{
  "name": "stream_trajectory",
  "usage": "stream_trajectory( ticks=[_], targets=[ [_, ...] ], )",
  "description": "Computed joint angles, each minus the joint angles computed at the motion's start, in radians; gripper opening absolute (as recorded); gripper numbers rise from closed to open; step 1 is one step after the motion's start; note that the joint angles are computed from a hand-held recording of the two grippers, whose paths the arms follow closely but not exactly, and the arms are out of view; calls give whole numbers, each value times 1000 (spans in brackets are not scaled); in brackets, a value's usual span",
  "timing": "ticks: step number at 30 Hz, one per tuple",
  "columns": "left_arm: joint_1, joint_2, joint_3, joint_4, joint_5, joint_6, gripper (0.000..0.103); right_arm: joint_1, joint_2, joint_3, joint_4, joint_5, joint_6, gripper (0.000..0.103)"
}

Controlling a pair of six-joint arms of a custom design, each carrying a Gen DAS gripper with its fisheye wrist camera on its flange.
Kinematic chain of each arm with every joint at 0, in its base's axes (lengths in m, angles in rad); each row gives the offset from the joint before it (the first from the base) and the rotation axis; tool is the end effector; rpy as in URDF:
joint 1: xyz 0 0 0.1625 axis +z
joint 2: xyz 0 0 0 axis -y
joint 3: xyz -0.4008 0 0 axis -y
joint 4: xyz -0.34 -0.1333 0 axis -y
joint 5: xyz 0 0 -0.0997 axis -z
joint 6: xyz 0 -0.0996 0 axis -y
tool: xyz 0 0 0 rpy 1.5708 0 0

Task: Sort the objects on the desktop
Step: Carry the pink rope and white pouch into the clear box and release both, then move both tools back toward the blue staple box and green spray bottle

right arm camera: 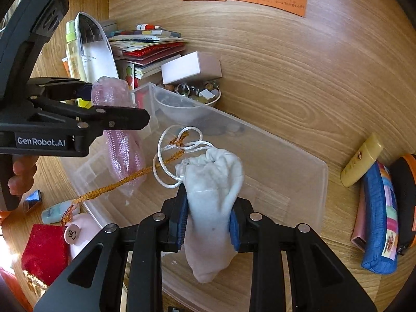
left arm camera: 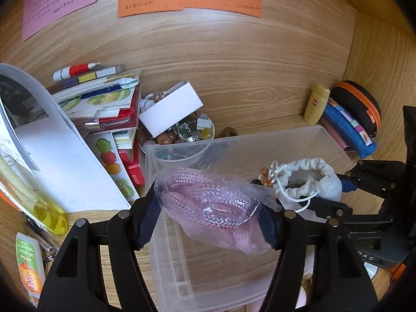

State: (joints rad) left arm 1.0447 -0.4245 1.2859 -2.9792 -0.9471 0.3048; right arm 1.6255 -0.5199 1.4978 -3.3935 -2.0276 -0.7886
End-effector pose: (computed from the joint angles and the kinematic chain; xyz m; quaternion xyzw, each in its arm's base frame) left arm -0.1929 -0.7135 0.0524 0.2940 0.8719 -0.2881 0.2652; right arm 0.1259 -0.6650 0.0949 0.2789 -0.8486 0.2986 0.3360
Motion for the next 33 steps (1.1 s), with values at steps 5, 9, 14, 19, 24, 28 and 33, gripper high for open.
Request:
stream_trajectory(
  ticks=[5, 9, 14, 19, 24, 28, 33],
  targets=[
    [1, -2, -5, 17, -2, -9, 67, 6, 14, -14, -25, -37, -2, 56],
    [-5, 1, -5, 13, 6, -5, 69, 18, 34, -33, -41, -71, -26, 60],
    [-16, -20, 28, -18, 13, -3, 78, 27, 21, -7, -67, -68, -29, 79],
    [-29, -42, 65, -49, 29, -4, 82, 43, 10, 38, -131, -86, -57, 80],
    [-44, -75, 125, -95, 43, -4, 87, 53, -6, 87, -190, -99, -61, 81],
    [-55, -105, 177, -129, 53, -3, 89, 58, -25, 125, -225, -103, -51, 81],
    [-68, -150, 257, -178, 73, -2, 92, 67, -47, 181, -287, -114, -50, 81]
  ],
)
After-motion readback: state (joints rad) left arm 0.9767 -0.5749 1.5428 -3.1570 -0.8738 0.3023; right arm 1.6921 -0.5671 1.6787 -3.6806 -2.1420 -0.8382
